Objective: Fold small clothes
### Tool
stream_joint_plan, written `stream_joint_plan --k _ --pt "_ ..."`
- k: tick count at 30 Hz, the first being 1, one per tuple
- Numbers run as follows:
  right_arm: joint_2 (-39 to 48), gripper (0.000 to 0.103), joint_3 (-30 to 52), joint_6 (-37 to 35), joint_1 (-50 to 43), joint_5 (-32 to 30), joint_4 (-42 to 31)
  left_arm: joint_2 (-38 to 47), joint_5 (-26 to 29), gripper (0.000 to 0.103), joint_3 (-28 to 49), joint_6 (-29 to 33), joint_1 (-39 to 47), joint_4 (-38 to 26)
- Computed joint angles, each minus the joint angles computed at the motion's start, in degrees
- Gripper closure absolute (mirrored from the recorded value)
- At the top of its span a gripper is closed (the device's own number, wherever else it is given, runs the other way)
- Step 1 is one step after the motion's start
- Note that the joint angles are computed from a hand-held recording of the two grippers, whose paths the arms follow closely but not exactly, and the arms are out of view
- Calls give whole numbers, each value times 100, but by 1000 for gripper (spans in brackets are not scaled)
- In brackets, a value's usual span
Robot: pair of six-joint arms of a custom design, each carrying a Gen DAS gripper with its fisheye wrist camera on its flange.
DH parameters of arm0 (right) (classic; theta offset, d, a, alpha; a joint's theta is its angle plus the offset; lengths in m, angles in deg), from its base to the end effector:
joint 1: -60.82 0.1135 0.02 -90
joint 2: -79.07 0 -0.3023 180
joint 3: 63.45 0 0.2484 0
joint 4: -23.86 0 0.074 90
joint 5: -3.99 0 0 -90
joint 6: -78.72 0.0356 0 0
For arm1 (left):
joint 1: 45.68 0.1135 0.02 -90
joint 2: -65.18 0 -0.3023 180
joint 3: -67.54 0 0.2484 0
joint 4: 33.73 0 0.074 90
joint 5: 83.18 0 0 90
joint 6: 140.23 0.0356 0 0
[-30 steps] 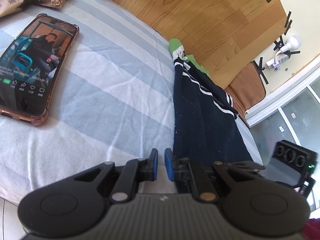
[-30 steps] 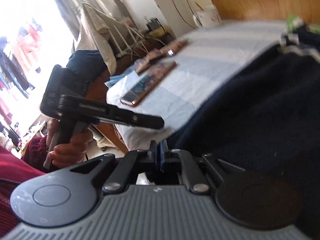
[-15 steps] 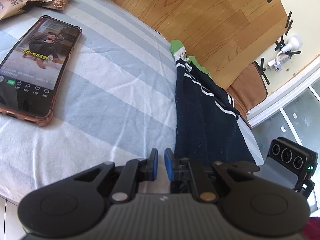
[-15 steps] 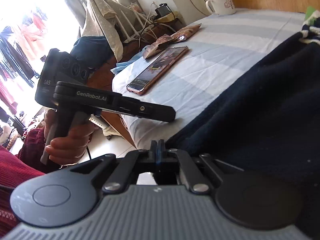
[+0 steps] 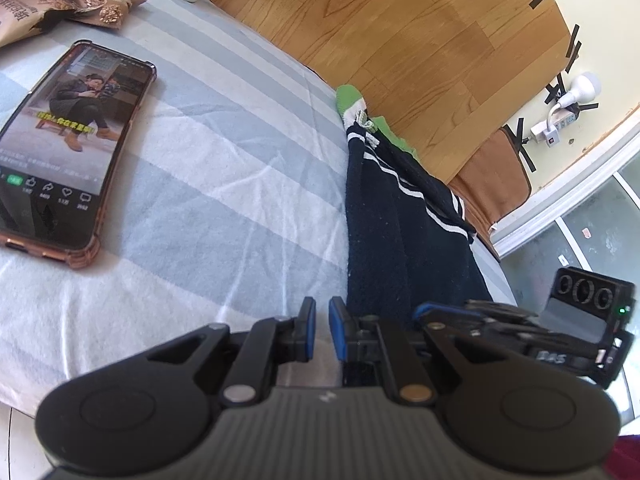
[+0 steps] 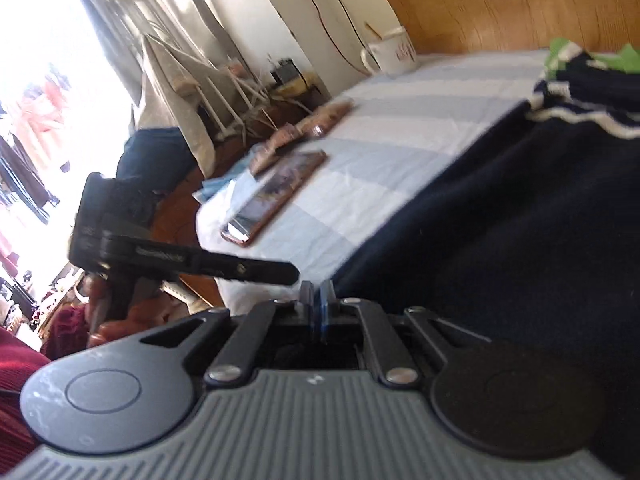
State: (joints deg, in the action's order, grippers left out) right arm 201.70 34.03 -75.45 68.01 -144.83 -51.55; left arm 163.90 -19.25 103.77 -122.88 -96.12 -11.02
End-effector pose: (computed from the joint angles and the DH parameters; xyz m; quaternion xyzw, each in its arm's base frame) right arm 0.3840 0.0791 0.1717 -0.4692 0.7310 0.4680 0.1628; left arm 0.1789 -0.1920 0.1242 -0.2638 0.8472 -0.2662 0.3765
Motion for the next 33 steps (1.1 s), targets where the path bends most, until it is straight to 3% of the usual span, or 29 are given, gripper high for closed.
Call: stream_joint_plan --k 5,7,12,18,20,23,25,27,28,29,30,33 --pt "11 96 -644 -1071 489 295 -466 50 42 93 73 15 22 -42" --pt "-189 95 -830 -1272 557 353 -343 33 29 93 90 4 22 -98" --pt "56 95 -190 -1876 75 -118 -1376 6 22 90 93 74 42 -90" --pt "479 94 588 -914 -624 -520 -1237 174 157 72 295 316 121 -8" --pt "535 94 624 -349 -744 -550 -885 232 171 58 406 429 114 -25" --pt "371 94 225 254 -672 -405 -125 351 283 57 577 587 127 -50" --pt "235 94 -154 343 -473 -97 200 445 350 58 693 641 130 -112" --pt "240 94 -439 -93 -258 -32 12 479 279 62 773 670 87 -228" --pt "203 94 -564 -397 -189 -41 -129 467 231 71 799 655 72 -331" --pt "75 94 -708 -489 -114 -37 -91 458 214 87 829 617 76 -475" --pt "-5 94 -777 -556 -81 -30 -55 457 204 93 847 553 82 -606" --pt "26 94 -670 -655 -57 -30 -245 414 223 94 668 496 95 -434"
